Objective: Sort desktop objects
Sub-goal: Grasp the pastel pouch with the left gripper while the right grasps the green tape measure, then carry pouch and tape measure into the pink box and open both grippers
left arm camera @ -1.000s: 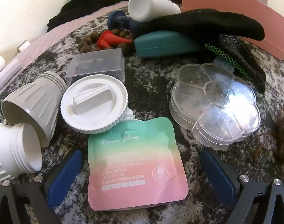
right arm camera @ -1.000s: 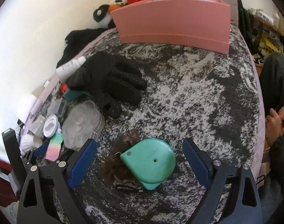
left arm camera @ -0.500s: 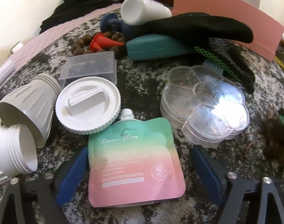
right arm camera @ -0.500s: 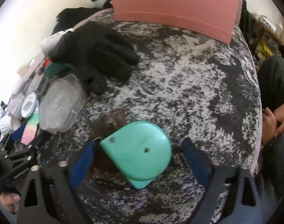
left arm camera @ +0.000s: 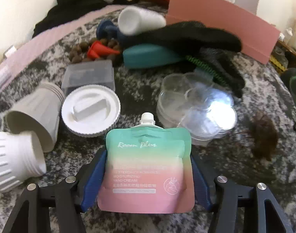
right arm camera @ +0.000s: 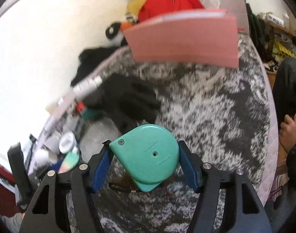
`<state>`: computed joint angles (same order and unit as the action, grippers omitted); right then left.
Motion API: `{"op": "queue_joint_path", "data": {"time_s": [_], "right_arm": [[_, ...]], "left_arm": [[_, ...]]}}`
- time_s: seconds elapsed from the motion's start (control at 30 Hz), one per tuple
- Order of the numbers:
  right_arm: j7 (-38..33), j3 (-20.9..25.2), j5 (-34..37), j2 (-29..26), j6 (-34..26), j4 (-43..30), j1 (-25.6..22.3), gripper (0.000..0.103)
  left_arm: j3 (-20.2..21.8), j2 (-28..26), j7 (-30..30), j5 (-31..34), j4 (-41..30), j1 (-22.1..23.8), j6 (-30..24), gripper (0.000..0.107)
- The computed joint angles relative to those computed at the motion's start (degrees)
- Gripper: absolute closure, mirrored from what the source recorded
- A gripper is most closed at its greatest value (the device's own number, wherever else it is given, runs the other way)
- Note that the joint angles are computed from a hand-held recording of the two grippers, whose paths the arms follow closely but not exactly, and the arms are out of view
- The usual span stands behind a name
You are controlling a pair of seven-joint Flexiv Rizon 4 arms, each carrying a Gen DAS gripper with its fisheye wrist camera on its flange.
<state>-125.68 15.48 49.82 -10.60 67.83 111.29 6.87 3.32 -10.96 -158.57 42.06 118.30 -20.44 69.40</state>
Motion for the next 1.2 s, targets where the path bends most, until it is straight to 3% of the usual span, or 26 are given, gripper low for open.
{"op": "queue_joint_path", "data": {"time_s": [0.27,0.5,0.77,0.93,1.07,1.2], "right_arm": [[-5.2,-0.6,9.1,1.5,0.0,-2.0,-2.1,0.034],[-4.3,-2.1,10.0,2.4,-0.5,-1.9,-1.8,0.034],[-5.4,-3.2,12.5,3.4,-0.6,-2.0,-2.0,0.034],[-5.7,-3.8,14.5,4.0,0.6,-2.3,-2.2,0.034],[-6.7,-4.7,17.2,4.0,2.1,-4.0,-2.8,0.034],[-1.6,-6.3,14.3,1.3,0.4,-9.5,-3.4,0.034]], "left_arm": [[-3.5,4.3,-0.1,6.3,-4.7,-2.1,-8.6,0.039],[-6.6,4.2,3.7,7.3,-8.9,-2.4,-10.3,0.038],[-7.3,2.8,5.1,10.7,-14.7,-4.4,-13.0,0.038],[-6.0,-0.7,8.2,9.5,-20.0,-3.1,-8.2,0.038],[-3.8,-6.4,12.1,8.1,-28.4,-2.8,-6.1,0.038],[-4.6,-15.4,22.4,0.6,-41.9,0.5,-5.1,0.038]]}}
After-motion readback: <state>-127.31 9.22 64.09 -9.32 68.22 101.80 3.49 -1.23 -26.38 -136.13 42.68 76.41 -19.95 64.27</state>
